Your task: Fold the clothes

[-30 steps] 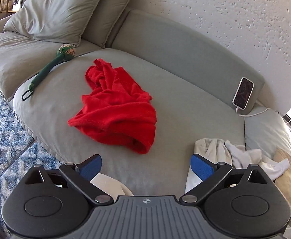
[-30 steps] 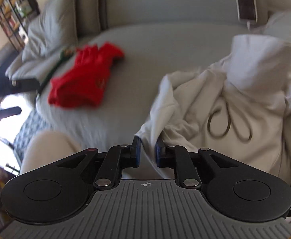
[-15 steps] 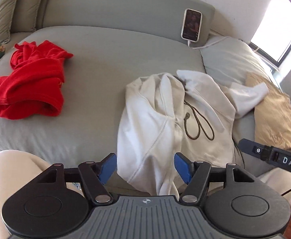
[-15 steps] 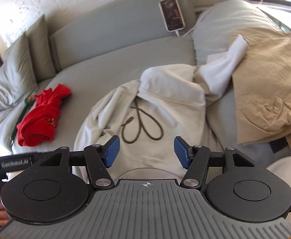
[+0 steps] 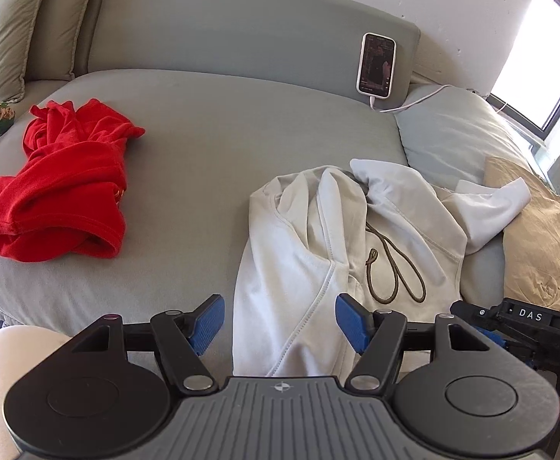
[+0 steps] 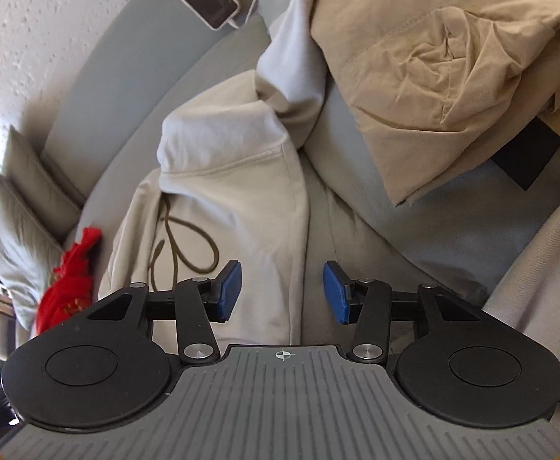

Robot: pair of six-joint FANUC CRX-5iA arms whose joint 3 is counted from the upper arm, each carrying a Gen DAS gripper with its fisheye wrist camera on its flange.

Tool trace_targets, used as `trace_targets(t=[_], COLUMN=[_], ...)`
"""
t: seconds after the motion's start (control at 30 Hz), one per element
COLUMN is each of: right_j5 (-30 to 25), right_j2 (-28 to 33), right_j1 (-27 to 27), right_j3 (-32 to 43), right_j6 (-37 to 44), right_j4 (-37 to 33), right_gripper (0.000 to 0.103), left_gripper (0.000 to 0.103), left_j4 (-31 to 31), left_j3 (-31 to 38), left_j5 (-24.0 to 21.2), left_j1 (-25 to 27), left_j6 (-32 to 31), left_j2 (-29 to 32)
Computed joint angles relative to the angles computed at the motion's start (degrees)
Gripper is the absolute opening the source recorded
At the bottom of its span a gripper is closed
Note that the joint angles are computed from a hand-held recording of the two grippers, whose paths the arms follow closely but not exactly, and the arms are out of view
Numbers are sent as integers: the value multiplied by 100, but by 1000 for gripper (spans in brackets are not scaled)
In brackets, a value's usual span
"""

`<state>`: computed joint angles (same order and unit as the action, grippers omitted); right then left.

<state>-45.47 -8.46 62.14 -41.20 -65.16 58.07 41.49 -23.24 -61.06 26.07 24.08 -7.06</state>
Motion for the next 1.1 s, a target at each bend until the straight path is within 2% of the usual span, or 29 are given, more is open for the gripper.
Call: trace_targets(t=[0.03, 0.17, 0.33, 0.4, 0.5, 0.53, 0.57, 0.6, 0.67, 0.73, 0.87, 0.97, 1.03, 1.1], right_j5=[50, 70, 186, 197, 207, 206, 205, 205, 186, 149, 60, -118, -288, -377], right_j2=[1, 99, 35, 14, 21, 18, 11, 7, 12, 29, 68, 162, 278, 368], right_j1=[-51, -91, -151, -149, -151, -147, -143, -142, -132, -114, -71, 9, 86, 154], right_j3=[-66, -53, -170, -203, -192, -192, -202, -210, -199, -154, -47, 162, 406, 632], right_j6=[-142, -33, -124, -157, -85, -63, -57, -54, -19, 90, 304, 601, 983, 1373], right_j4=[160, 288, 455, 484, 458, 454, 460, 466, 436, 357, 183, -109, -403, -657], right_gripper=[40, 35, 35, 35, 36, 36, 36, 36, 35, 35, 35, 36, 38, 38], left_gripper=[63, 60, 55, 40, 25, 21, 9, 3, 2, 2, 1, 1, 0, 0], left_j4=[24, 75, 258, 51, -136, -73, -9, 80, 367, 918, 1526, 2059, 2204, 1617], left_j3=[-49, -311, -384, -339, -125, -122, -122, -134, -73, 12, 510, 517, 551, 694], left_j5=[94, 628, 620, 816, 671, 634, 600, 600, 577, 644, 294, 616, 808, 1046], left_j1=[-38, -304, -546, -696, -679, -642, -605, -568, -455, -317, 85, 228, 291, 415], left_j6=[-75, -662, -918, -719, -89, -103, -129, -173, -45, -11, 95, -213, -142, 348], left_j2=[-17, -141, -38, 30, 256, 276, 294, 307, 406, 541, 949, 1068, 1173, 1170])
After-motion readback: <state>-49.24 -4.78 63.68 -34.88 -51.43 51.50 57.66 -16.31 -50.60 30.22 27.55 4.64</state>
